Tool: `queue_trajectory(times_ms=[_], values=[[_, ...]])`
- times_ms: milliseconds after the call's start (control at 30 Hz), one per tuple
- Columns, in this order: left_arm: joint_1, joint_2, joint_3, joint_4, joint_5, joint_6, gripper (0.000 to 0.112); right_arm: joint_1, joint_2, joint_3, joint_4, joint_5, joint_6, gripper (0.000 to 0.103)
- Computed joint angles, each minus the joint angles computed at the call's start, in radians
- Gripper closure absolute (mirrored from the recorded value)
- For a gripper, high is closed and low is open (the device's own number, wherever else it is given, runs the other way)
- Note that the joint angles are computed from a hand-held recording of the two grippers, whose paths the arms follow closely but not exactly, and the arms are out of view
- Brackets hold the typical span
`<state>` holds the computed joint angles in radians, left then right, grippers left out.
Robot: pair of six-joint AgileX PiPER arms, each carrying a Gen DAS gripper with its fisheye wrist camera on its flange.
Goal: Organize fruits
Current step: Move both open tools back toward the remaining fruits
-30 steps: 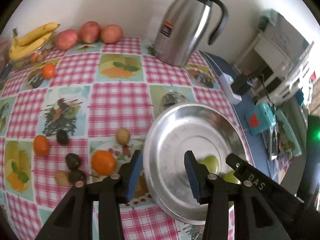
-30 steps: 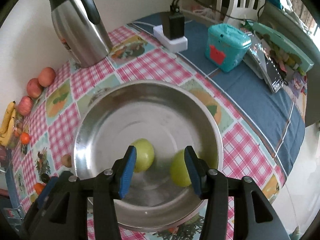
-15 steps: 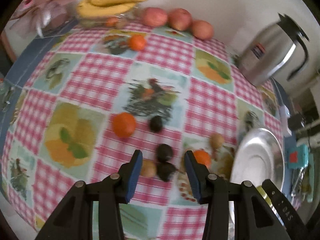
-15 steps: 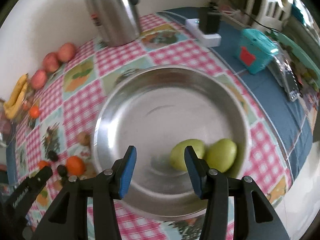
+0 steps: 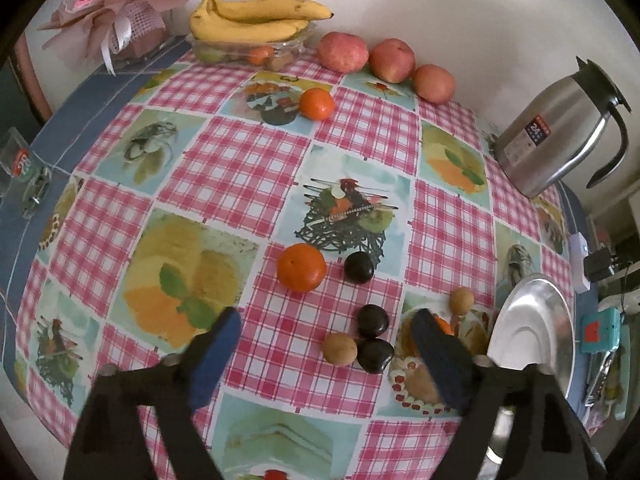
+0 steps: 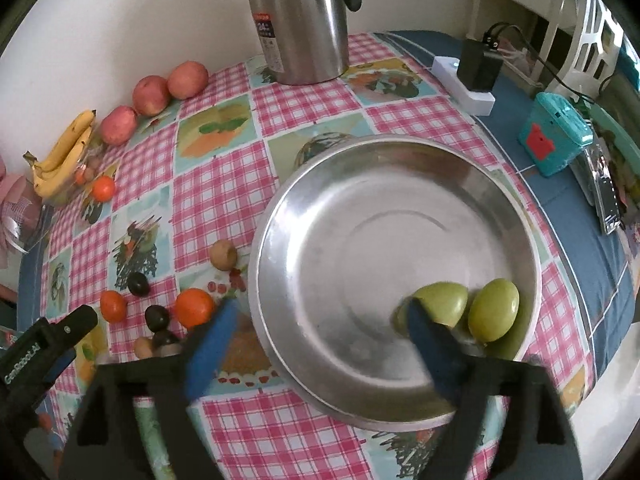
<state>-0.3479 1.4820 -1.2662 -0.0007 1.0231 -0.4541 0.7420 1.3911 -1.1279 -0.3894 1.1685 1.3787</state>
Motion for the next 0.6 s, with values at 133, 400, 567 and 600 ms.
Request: queue_trajectory(times_ms=[133, 400, 567, 600], values=[[-0.023, -0.017, 0.018, 0.067, -0.031, -0.033, 0.009, -0.009, -0.017, 0.021, -0.008, -0.018, 0.027, 0.004], [0.002, -0.041, 0.048, 0.059, -0.08, -0.019, 0.009, -0.006, -0.014, 0.025, -0.007, -0.094, -0.003, 0.004], [0.006, -0.058, 0.059, 0.083, -0.11, -0.01, 0.009, 0.01, 0.006, 0.015, -0.003, -0.158, -0.016, 0.004], [0.009, -0.06, 0.062, 0.088, -0.114, -0.009, 0.009, 0.013, 0.011, 0.011, -0.001, -0.165, -0.019, 0.004]])
